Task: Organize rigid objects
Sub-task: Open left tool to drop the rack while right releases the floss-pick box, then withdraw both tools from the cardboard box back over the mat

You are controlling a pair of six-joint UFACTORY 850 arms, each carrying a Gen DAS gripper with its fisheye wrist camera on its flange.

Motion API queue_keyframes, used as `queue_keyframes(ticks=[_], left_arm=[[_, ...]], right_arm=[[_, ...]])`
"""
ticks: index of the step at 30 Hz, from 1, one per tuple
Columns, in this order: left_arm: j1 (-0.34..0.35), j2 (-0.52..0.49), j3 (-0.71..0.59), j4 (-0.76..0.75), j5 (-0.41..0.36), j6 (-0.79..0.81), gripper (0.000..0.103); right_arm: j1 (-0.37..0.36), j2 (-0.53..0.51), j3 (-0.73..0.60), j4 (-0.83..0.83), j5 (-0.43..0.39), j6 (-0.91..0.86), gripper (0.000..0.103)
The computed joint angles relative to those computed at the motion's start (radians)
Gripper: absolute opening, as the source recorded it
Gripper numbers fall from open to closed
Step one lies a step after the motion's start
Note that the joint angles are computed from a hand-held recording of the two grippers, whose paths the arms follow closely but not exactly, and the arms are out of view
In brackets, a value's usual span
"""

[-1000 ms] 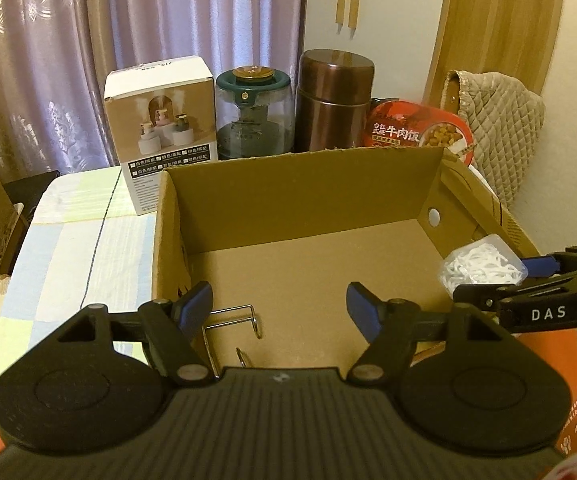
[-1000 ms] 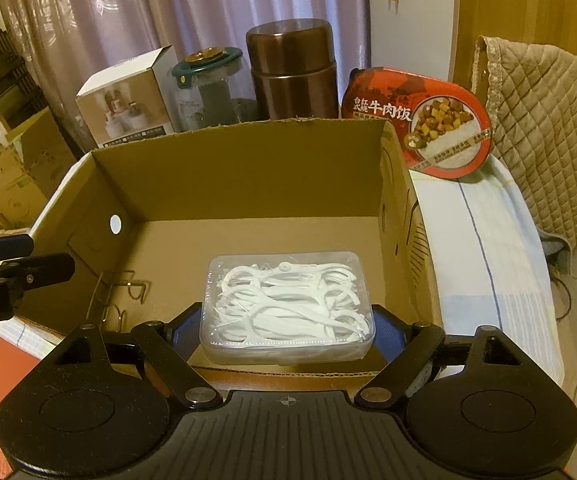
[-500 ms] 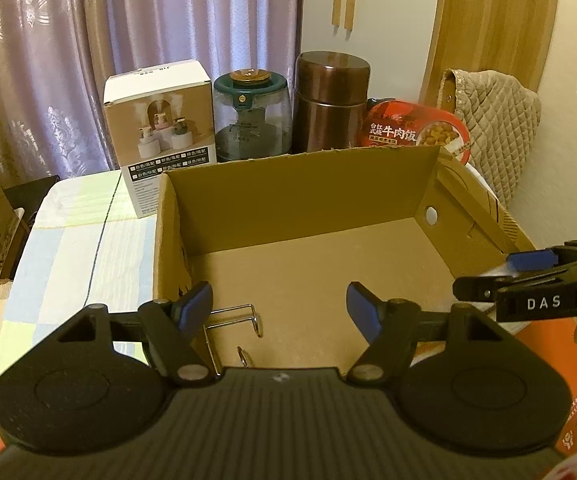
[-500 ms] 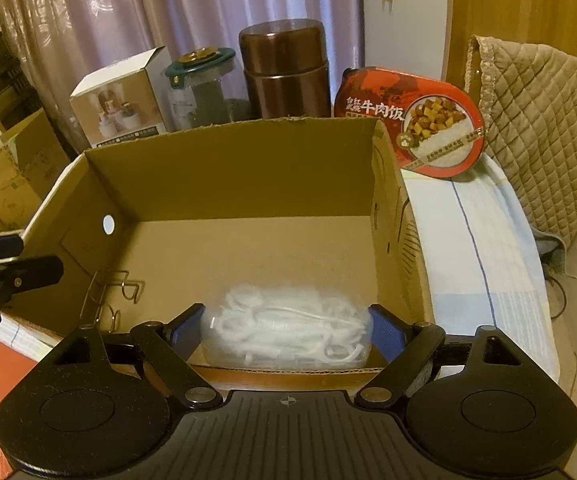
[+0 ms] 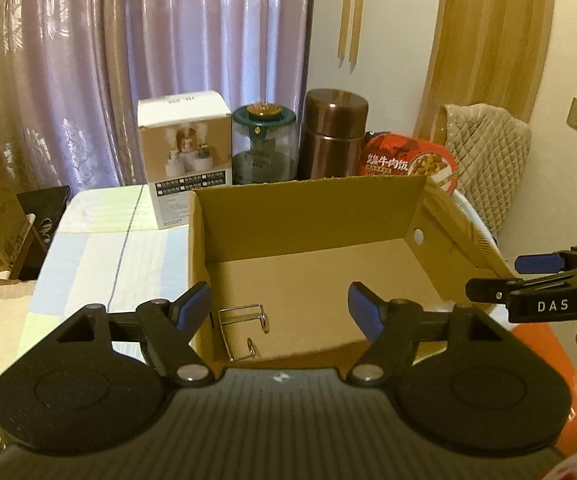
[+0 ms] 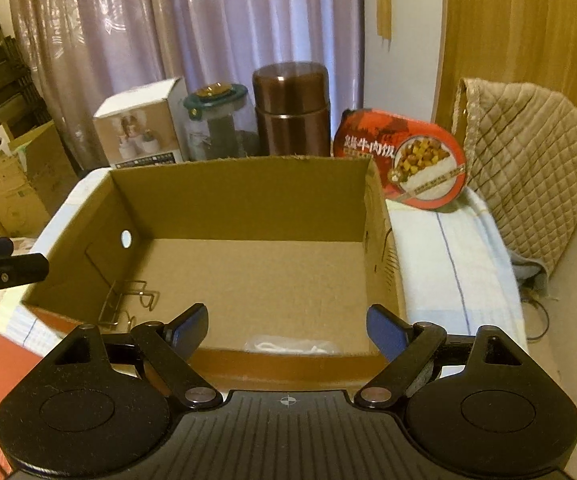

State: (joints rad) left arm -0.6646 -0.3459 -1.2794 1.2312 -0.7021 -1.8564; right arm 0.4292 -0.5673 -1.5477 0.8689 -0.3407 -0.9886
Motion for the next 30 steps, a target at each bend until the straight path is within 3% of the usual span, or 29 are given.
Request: queue_keyframes(ticks=[10, 21, 30], left_arm=[[-0.147, 0.107, 0.082, -0.004, -0.127, -0.087, 0.072], [-0.344, 0.182, 0.182, -0.055, -0.311, -0.21, 0.072], [-0.461, 0.217, 0.267, -0.137, -0.386, -0.316, 0.072]], right_arm=[[-0.018, 0.224, 0.251, 0.103, 0.0, -0.093, 0.083], [-0.085, 0.495, 0.583, 0.43, -0.033, -0.346, 0.083], [-0.108, 0.66, 0.807, 0.571, -0.054, -0.483, 0.083]])
